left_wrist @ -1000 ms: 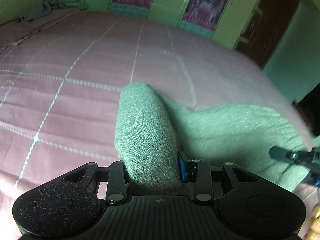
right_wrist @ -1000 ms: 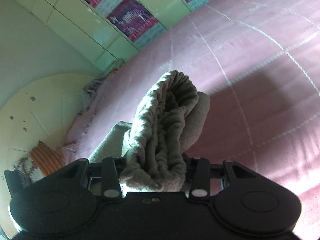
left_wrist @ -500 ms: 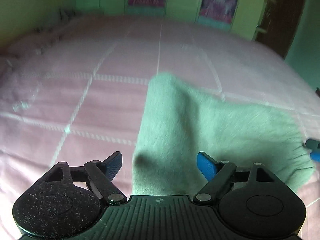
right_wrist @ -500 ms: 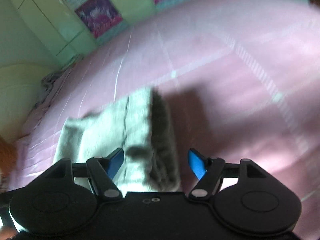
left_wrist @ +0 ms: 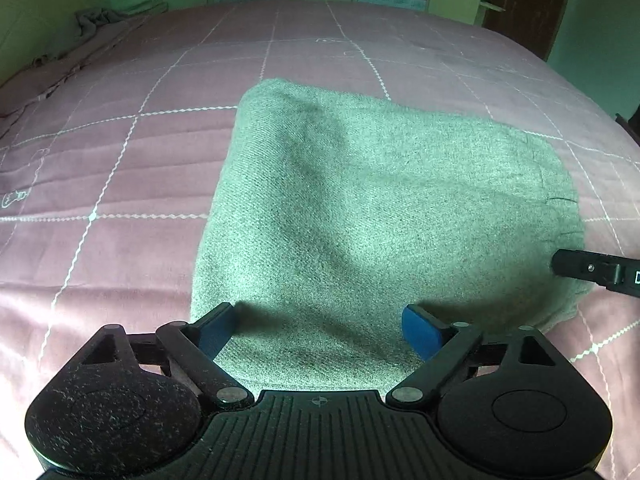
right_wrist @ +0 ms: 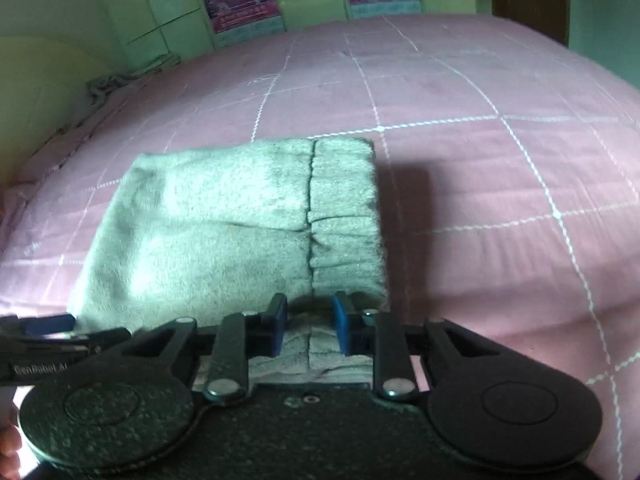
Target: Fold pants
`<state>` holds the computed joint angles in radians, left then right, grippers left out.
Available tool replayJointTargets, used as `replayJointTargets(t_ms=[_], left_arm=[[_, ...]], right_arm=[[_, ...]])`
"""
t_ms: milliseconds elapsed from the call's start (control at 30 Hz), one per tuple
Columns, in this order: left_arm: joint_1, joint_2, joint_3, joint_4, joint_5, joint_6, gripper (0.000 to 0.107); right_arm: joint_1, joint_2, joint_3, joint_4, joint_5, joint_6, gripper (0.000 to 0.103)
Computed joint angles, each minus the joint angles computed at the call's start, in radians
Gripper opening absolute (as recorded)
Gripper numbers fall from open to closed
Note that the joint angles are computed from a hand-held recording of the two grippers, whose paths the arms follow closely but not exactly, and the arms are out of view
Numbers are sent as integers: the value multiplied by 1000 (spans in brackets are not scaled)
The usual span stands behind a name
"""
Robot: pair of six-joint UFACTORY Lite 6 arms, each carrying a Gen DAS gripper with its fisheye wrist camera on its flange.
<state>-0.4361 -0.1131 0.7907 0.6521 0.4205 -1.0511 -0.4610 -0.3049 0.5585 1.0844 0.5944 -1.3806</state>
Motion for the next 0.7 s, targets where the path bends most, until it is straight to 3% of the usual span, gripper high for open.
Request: replayJointTargets(t_ms=[100, 200, 300, 433, 533, 600, 667, 700], left_arm=[[-9, -21, 4, -46, 18, 18, 90], [-9, -38, -1, -85, 12, 38, 103], [-10, -4, 45, -171, 60, 110, 103], [-23, 34, 105, -218, 139, 126, 103], [8, 51, 150, -361, 171, 269, 103], [19, -22, 95, -384, 114, 260, 103], [8, -164, -27, -265, 2, 90, 103], [0, -205, -52, -208, -6, 5, 103]], right_arm=[[13, -3, 45, -85, 24, 128, 26], [-38, -41, 30, -49, 85, 71, 33], [23, -63, 5, -105, 10, 118, 33], [-8, -107, 17, -68, 74, 145, 34], [8, -111, 29, -117, 71, 182, 35], [-11, -118, 21, -141, 102, 192, 35], [-32, -142, 8, -156, 130, 199, 40], [-31, -148, 4, -167, 134, 204, 41]])
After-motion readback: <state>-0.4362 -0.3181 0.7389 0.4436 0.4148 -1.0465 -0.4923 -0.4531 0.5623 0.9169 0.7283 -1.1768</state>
